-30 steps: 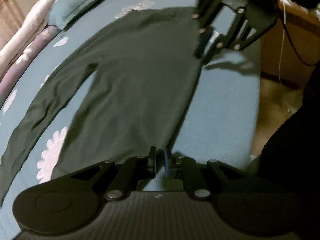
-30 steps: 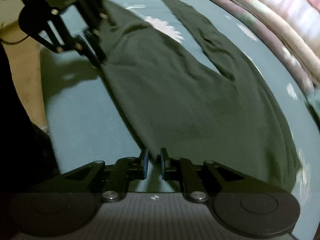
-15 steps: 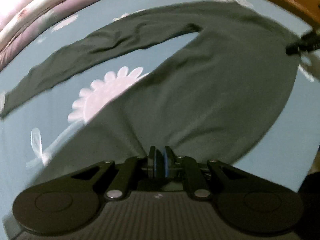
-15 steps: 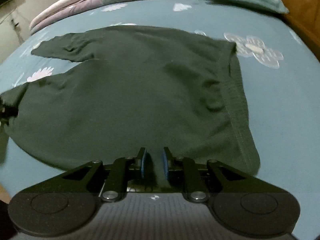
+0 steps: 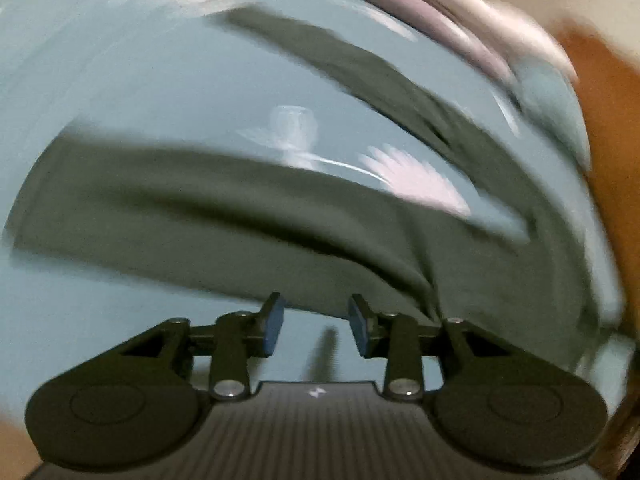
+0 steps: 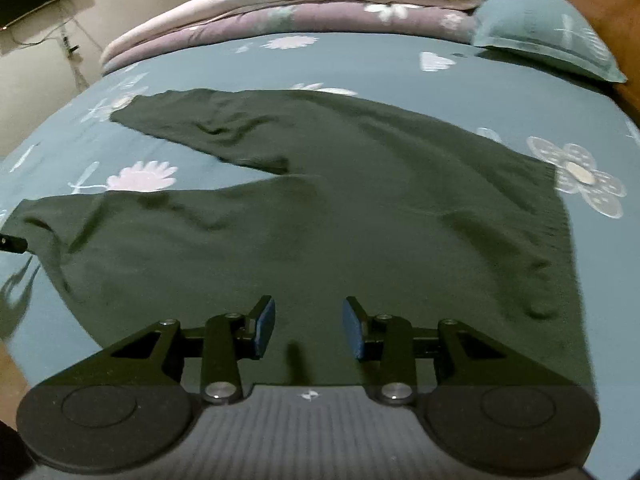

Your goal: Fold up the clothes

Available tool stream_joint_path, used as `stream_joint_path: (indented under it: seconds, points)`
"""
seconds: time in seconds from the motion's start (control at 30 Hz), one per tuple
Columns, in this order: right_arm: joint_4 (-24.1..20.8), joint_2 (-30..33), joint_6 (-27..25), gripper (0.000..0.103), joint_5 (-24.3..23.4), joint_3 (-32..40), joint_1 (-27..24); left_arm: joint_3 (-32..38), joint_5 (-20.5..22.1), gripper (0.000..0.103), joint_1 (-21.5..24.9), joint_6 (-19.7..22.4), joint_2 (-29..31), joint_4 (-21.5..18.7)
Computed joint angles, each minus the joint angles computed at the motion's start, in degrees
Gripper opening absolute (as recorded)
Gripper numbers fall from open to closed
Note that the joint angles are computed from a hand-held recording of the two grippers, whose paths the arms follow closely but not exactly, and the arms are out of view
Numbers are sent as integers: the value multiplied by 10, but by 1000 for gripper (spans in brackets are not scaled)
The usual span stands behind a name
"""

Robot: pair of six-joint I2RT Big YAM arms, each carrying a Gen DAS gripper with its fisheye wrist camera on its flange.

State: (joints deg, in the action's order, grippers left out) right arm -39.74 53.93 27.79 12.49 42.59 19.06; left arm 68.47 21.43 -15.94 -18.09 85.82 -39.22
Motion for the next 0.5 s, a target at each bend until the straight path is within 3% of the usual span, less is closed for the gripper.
stream_joint_path:
  seconds: [0.13, 0.3, 0.4, 0.5]
  points:
    - [8, 24, 13, 42, -21, 19, 0, -75, 39, 37, 74, -161, -22, 106]
    - [8, 45, 30, 45, -24, 43, 8, -137, 77, 46, 133, -309, -17, 249]
    - [9, 63, 35, 46, -17, 59, 17, -154, 79, 46, 147, -348, -5, 319]
    - [9, 77, 42, 47, -8, 74, 27, -150, 78, 46, 152, -360, 12, 355]
